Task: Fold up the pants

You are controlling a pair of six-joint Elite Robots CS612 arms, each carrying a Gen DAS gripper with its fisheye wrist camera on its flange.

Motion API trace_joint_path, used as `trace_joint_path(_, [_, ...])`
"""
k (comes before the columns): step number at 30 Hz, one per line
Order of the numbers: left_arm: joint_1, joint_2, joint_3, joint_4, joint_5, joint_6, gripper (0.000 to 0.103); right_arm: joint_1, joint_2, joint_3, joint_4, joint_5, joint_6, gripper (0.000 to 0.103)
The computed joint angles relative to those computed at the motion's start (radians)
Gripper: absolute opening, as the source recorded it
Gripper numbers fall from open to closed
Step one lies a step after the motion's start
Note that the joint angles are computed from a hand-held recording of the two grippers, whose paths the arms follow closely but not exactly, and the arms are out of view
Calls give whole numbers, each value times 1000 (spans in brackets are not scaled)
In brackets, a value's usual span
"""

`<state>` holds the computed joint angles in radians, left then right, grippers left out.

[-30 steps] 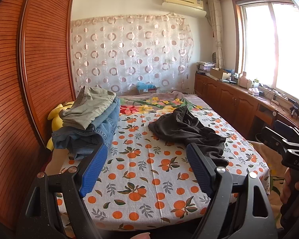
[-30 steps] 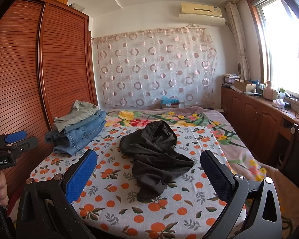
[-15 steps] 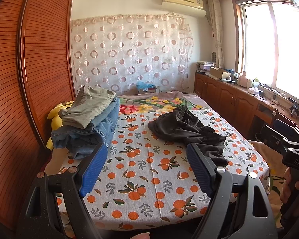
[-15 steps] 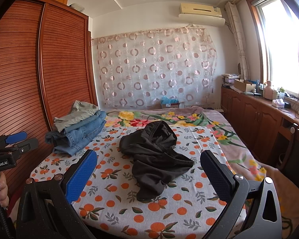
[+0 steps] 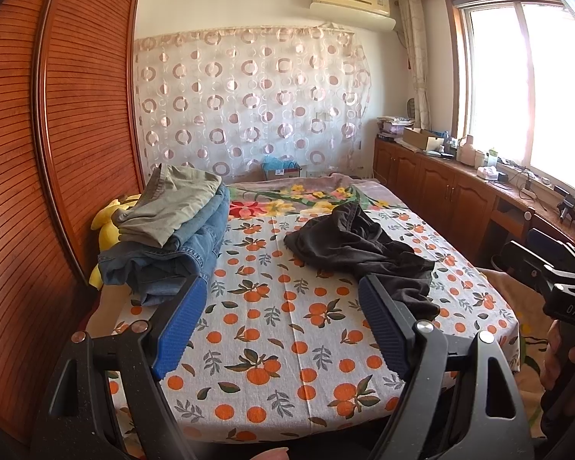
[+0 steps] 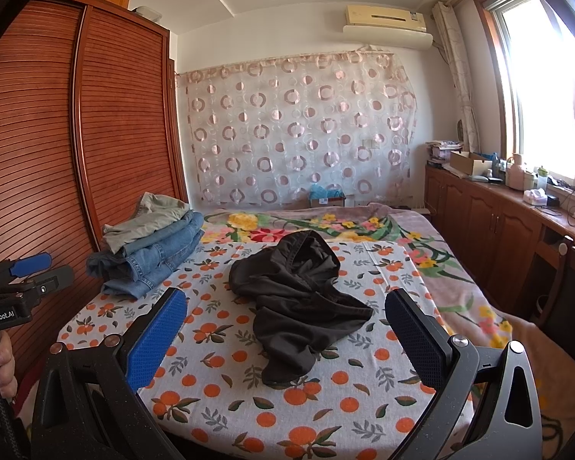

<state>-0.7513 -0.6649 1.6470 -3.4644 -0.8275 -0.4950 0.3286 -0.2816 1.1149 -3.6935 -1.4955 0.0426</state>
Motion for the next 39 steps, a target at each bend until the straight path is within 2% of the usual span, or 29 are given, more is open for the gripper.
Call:
trace_joint_path(4, [4, -8, 4, 19, -7, -12, 82, -1, 1, -3, 10, 2, 0, 103])
trace_joint_path(8, [14, 30, -34, 32, -22, -15, 82, -2, 3, -4, 19, 3, 6, 103])
trace_joint_path(13, [26, 51, -58, 58, -43, -20, 82, -7, 12, -21, 46, 5, 6, 103])
trace_joint_path(30, [81, 140, -177, 159, -190, 12, 82, -31, 50, -130, 235, 17, -61, 102])
trace_joint_path(34, [94, 161, -210, 169, -233, 42, 82, -40, 53, -156, 291, 43, -85, 93])
trace_joint_path(39, [104, 177, -235, 179, -265, 61, 82, -54, 67, -225, 423, 105, -121, 77])
